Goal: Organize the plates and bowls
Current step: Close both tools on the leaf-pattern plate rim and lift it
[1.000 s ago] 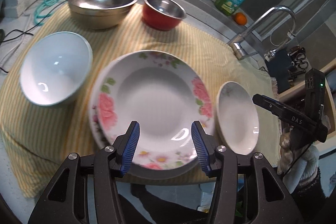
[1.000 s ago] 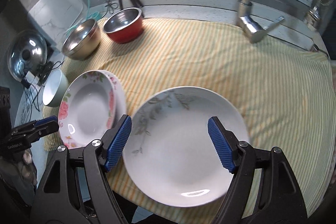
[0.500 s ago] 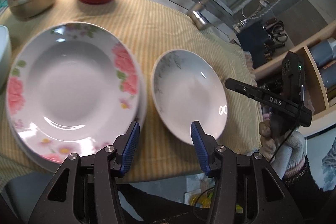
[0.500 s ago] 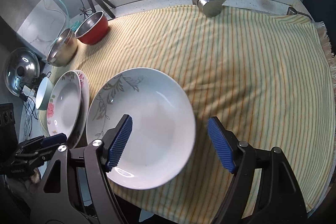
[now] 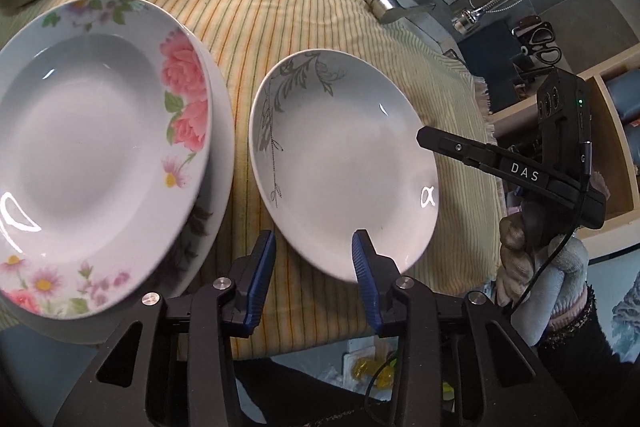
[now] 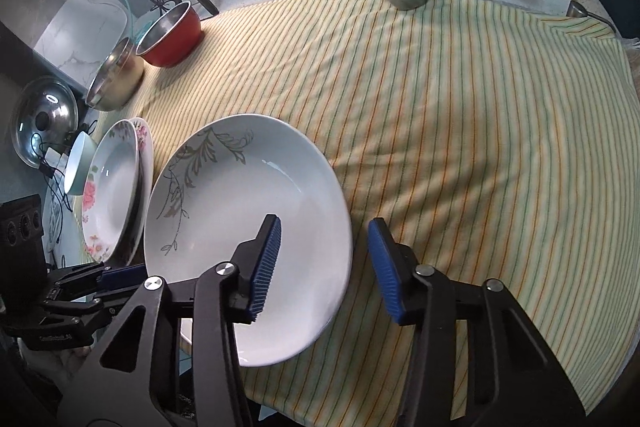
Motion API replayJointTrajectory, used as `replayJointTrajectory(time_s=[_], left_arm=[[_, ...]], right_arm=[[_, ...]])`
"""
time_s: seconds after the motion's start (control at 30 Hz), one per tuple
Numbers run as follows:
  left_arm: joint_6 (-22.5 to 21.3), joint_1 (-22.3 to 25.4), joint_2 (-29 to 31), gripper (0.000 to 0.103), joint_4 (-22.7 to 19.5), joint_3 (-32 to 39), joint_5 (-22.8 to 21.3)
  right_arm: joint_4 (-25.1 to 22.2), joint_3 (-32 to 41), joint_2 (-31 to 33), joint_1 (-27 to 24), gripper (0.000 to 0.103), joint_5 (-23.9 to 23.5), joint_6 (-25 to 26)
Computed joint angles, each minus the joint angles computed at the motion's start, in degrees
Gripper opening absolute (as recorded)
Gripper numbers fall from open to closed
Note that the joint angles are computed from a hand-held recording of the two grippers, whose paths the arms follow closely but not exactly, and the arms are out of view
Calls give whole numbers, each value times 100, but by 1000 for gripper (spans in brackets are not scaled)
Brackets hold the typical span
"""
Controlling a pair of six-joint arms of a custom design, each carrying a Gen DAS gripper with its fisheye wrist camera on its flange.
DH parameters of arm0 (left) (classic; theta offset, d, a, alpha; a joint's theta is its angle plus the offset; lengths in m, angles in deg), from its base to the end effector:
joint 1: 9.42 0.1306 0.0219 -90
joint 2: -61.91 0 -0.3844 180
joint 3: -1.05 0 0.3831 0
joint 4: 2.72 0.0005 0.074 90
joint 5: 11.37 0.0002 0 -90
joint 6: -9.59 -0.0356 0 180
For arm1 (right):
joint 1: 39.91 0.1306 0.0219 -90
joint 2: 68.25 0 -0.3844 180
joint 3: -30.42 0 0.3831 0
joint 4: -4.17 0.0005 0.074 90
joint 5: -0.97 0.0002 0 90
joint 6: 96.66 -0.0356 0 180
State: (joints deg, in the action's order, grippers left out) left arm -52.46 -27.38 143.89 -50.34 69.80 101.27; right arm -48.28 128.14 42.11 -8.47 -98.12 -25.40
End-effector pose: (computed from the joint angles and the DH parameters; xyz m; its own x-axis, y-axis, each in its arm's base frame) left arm 0.3695 -0.1347 0.3301 -0.9509 -0.1465 -0.2727 0.0196 0.8507 -0.5253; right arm 0.4881 0.3044 0.3081 -0.9165 -0.1885 -0.3528 -0.2929 0.9169 0.2710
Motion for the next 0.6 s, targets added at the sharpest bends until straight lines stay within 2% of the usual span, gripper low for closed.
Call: replayJointTrajectory(time_s=[0.13, 0.2, 0.4, 0.6], left_arm=[[103, -41, 113, 32, 83, 31, -157], [133, -52, 128, 31, 120, 14, -222], [106, -119, 221, 28, 151, 46, -497], [71, -167, 247, 28, 122, 98, -612]], right_arm=[[-11, 69, 107, -22, 42, -138, 52], [-36, 109, 161, -24, 31, -168, 100], [-116, 204, 297, -69, 20, -247, 154], [-152, 208, 307, -86, 18, -249, 215]])
